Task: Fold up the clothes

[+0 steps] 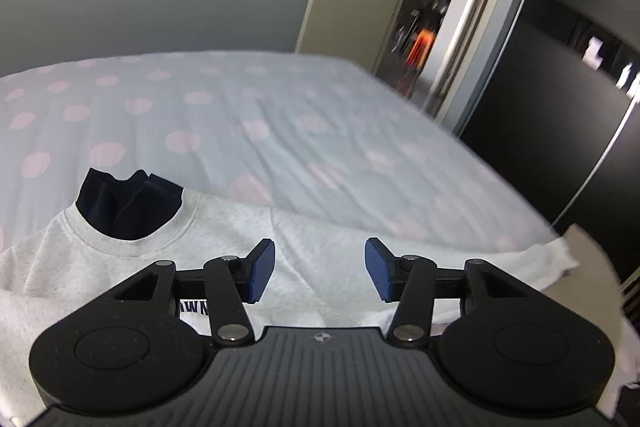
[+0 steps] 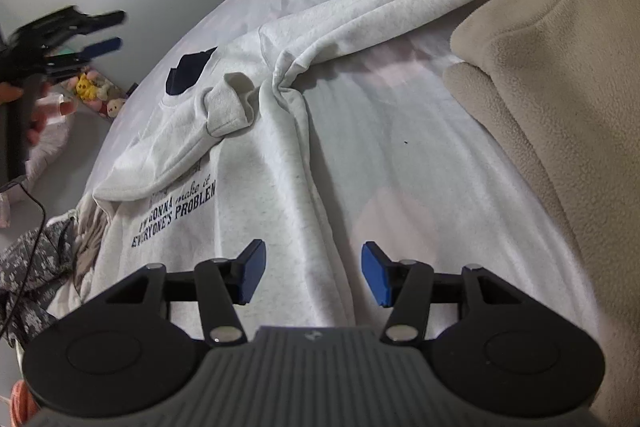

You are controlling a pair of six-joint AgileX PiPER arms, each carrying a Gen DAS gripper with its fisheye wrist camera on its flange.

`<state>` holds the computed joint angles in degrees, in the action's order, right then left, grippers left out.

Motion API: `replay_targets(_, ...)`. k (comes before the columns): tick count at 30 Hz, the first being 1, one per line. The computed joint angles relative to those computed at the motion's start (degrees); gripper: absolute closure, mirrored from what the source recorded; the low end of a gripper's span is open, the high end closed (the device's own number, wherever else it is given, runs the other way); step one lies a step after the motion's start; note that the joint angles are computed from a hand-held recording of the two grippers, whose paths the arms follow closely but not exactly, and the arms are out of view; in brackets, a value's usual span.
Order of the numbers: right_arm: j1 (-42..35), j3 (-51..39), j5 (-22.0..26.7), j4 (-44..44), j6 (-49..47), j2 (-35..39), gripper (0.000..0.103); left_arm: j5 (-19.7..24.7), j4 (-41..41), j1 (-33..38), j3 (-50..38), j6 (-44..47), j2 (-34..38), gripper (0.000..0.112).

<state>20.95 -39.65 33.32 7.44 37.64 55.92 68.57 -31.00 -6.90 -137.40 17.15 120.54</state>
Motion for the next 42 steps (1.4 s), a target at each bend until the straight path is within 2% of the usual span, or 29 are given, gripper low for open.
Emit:
replay_targets(6,2.98,-2.07,3.01,-5.46,4.75,1.04,0.046,-8.87,-4.03,9.10,21.71,6.11,-13.38,0.057)
replay_targets(10,4.96,-3.90,5.38,-9.03,8.01,2.63,0.046,-12.67,-6.84,16.98,32.00,10.15,-18.62,0.054)
replay_targets(16,8.95,-6.72,9.54,-16.25,15.30,4.95,0.045,-28.68,-1.61,22.78,50.66,17.30,-25.85,0.053)
replay_targets(18,9.84,-8.32,11.29,-17.15,15.44,6.44,0.044,-32.08,-0.44,23.59,54.61,19.85,-26.06,0.053)
replay_targets(21,11.97,-10.92,12.47,-21.32,18.36,8.33,0.044,-33.71,0.05,24.64,56.92,22.60,-24.03,0.053)
replay_targets(24,12.35,-15.03,11.01,-23.58,19.71,11.84,0.044,-34.70,-0.61,24.95,57.78,25.27,-21.04,0.053)
replay_targets(28,11.61,-23.58,7.32,-23.66,15.04,20.17,0.044,-35.10,0.56,24.37,57.87,26.51,-17.82,0.054)
replay_targets(30,10.84,-29.51,6.20,-21.63,11.04,25.99,0.045,-37.03,1.01,23.28,57.95,27.95,-16.43,0.055)
replay_targets(34,9.35,-44.15,6.53,-17.70,3.42,38.86,0.044,-42.82,-5.65,22.06,59.68,35.00,-15.24,0.055)
replay_targets(37,5.68,-54.03,7.92,-13.26,-1.55,47.37,0.037,-44.62,-8.27,21.76,60.41,38.73,-14.43,0.057)
replay_targets(40,2.53,-64.93,10.78,-9.50,-4.28,55.89,0.037,-45.15,-8.64,22.11,60.59,40.32,-14.14,0.063)
replay_targets(42,0.77,-68.34,11.31,-6.15,-4.64,59.32,0.038,-45.73,-7.26,22.15,59.90,39.22,-14.03,0.065)
